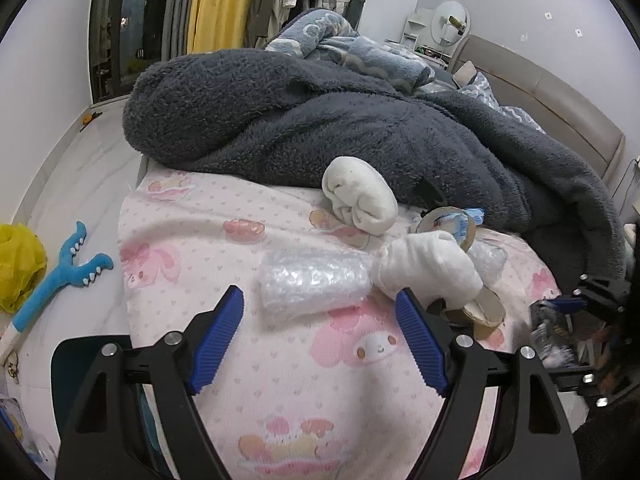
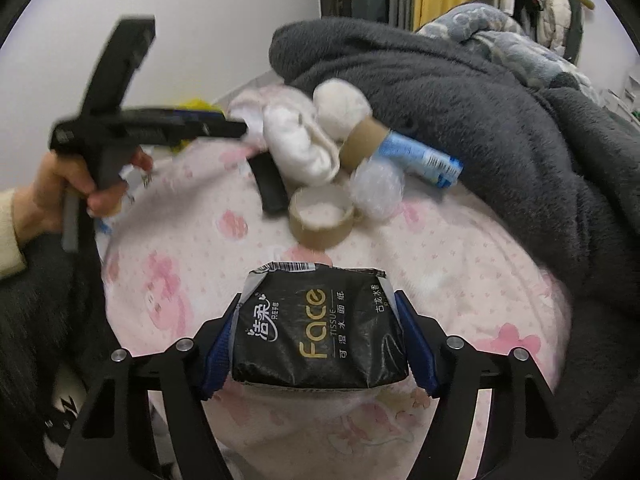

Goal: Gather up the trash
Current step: 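Grasp the clear bubble-wrap roll with the left tool while right holds tissue pack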

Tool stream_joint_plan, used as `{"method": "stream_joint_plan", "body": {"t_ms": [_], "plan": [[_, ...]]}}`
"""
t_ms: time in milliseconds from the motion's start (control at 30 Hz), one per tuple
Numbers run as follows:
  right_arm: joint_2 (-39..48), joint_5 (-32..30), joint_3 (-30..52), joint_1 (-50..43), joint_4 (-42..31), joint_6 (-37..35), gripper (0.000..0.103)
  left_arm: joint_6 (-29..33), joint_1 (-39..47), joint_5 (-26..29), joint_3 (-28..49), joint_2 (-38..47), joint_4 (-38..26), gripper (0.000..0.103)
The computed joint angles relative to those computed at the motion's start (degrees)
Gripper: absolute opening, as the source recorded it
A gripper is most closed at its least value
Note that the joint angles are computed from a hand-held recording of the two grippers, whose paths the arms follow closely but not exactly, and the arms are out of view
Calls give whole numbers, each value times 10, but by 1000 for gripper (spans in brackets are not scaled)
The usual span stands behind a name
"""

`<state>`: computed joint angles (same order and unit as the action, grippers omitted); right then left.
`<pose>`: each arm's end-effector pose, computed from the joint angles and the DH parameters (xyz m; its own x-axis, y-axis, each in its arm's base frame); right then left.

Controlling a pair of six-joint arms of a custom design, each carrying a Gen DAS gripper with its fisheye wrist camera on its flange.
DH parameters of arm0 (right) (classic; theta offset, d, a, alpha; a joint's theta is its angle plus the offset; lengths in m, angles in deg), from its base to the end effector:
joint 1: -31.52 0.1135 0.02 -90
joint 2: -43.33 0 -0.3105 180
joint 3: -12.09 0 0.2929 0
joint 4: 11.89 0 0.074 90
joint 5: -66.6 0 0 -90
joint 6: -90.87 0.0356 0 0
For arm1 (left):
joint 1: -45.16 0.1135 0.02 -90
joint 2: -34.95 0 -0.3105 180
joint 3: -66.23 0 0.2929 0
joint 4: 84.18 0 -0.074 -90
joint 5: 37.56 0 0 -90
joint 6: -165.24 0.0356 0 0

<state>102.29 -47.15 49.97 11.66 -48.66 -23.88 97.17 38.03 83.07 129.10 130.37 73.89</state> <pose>0.1835 -0.0510 0.1839 -0.7690 -0.1297 -0.6260 -0.2340 0.9683 0.0869 0.3520 -0.0623 0.1799 -0.5996 0.3989 -0.6938 0.6732 0.7202 -0.1677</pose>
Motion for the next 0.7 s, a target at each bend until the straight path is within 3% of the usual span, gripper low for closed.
{"method": "stream_joint_plan", "body": {"t_ms": [133,300,533,700], "plan": [[-11,-32,16,3,7,39,73,4,-12,-35,2,11,11,80],[4,-53,32,11,34,89,73,2,-11,-36,12,23,6,78],[10,-32,37,44,55,146,73,17,-9,-32,13,24,5,75],[13,-32,41,58,70,197,73,17,-20,-33,17,31,7,67]]}}
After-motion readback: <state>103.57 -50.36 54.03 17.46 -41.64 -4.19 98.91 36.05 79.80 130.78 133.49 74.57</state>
